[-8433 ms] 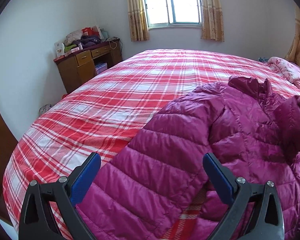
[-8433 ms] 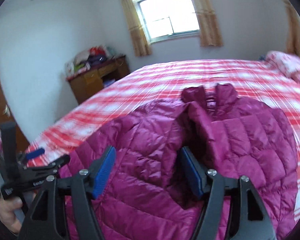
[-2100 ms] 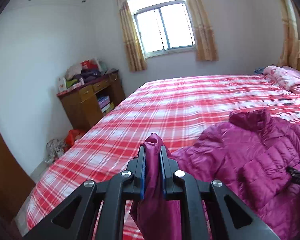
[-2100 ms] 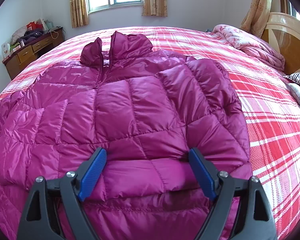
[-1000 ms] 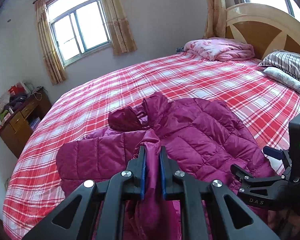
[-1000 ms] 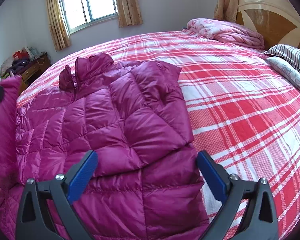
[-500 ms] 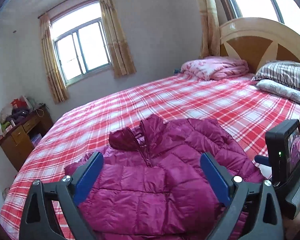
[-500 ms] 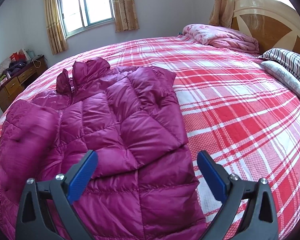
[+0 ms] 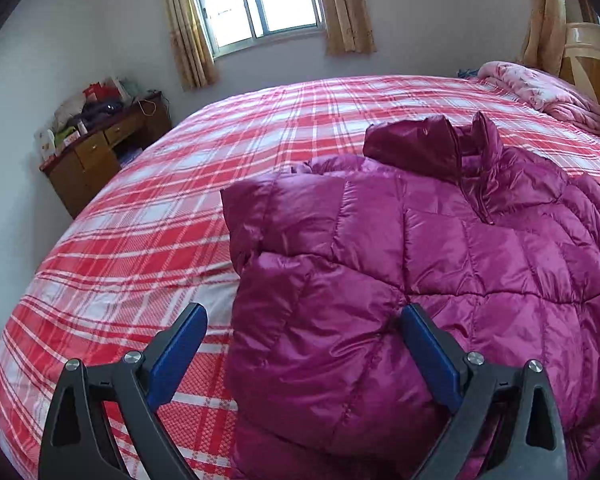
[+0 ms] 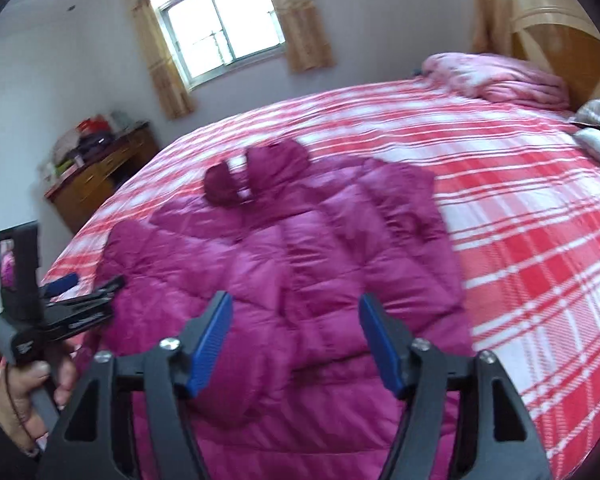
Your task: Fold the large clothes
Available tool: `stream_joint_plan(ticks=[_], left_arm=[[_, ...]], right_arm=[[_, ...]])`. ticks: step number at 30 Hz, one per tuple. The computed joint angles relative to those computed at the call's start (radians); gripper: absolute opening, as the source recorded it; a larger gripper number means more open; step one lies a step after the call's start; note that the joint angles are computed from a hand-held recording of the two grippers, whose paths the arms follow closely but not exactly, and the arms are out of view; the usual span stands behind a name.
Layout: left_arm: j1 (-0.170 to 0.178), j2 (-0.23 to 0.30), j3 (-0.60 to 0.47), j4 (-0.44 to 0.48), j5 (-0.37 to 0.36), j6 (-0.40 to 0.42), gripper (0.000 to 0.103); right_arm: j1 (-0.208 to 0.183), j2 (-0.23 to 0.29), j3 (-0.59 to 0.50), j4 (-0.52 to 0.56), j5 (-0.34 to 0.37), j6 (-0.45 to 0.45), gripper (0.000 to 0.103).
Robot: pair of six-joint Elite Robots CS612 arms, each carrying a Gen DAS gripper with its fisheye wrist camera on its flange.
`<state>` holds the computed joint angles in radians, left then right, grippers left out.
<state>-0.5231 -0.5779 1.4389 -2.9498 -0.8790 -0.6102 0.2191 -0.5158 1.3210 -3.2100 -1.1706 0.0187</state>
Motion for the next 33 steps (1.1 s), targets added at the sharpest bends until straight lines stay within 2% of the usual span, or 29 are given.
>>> stream_joint_plan(ticks=[1,4,7,10,13,16,18,20,21,22,23,24,26,27,29,30,31,33], left_arm=[[-0.001,0.0,0.003,-0.004,0.0,0.002,0.098],[-0.006,-0.008,0.017,-0.059,0.002,0.023,0.098],[-0.009,-0.019,0.029,-0.142,0.001,0.056,0.098],[-0.011,-0.012,0.003,-0.171,-0.004,0.112,0.098],[-0.006,0.021,-0.063,-0.113,-0.035,0.169,0.098],[0.008,0.057,-0.134,0.054,-0.073,0.129,0.098],[0.02,0.069,-0.142,0.058,-0.126,0.102,0.098],[0.028,0.069,-0.138,0.046,-0.159,0.084,0.098],[0.029,0.069,-0.136,0.038,-0.167,0.082,0.098],[0.031,0.069,-0.134,0.034,-0.177,0.078,0.098],[0.033,0.069,-0.132,0.028,-0.186,0.073,0.098],[0.034,0.069,-0.13,0.023,-0.192,0.068,0.098],[0.037,0.069,-0.127,0.018,-0.201,0.057,0.098],[0.037,0.07,-0.129,0.018,-0.202,0.056,0.098],[0.036,0.07,-0.128,0.02,-0.201,0.05,0.098],[0.035,0.07,-0.129,0.023,-0.197,0.046,0.098],[0.034,0.07,-0.128,0.022,-0.195,0.045,0.098],[0.037,0.07,-0.128,0.019,-0.203,0.037,0.099]], right_arm=[[0.01,0.002,-0.014,0.045,-0.007,-0.031,0.039],[0.027,0.015,-0.038,0.131,-0.045,-0.068,0.026],[0.019,0.021,-0.031,0.149,-0.029,-0.062,0.022],[0.013,0.017,-0.02,0.156,-0.019,-0.053,0.021],[0.018,0.009,-0.011,0.158,-0.052,-0.079,0.021],[0.02,0.008,-0.013,0.162,-0.076,-0.084,0.021],[0.022,0.003,-0.009,0.162,-0.092,-0.089,0.021],[0.028,-0.009,0.011,0.115,-0.142,-0.083,0.023],[0.031,-0.014,0.02,0.077,-0.171,-0.067,0.032],[0.037,-0.018,0.03,0.026,-0.213,-0.048,0.045],[0.041,-0.022,0.038,-0.024,-0.239,-0.03,0.052],[0.043,-0.024,0.044,-0.081,-0.242,-0.01,0.065],[0.049,-0.024,0.031,-0.11,-0.222,-0.007,0.066],[0.054,-0.022,0.015,-0.079,-0.214,-0.027,0.064],[0.058,-0.009,-0.028,0.007,-0.167,-0.054,0.044],[0.061,0.002,-0.057,0.067,-0.161,-0.056,0.026],[0.062,0.016,-0.086,0.119,-0.156,-0.049,0.022],[0.066,0.042,-0.133,0.195,-0.161,-0.056,0.022]])
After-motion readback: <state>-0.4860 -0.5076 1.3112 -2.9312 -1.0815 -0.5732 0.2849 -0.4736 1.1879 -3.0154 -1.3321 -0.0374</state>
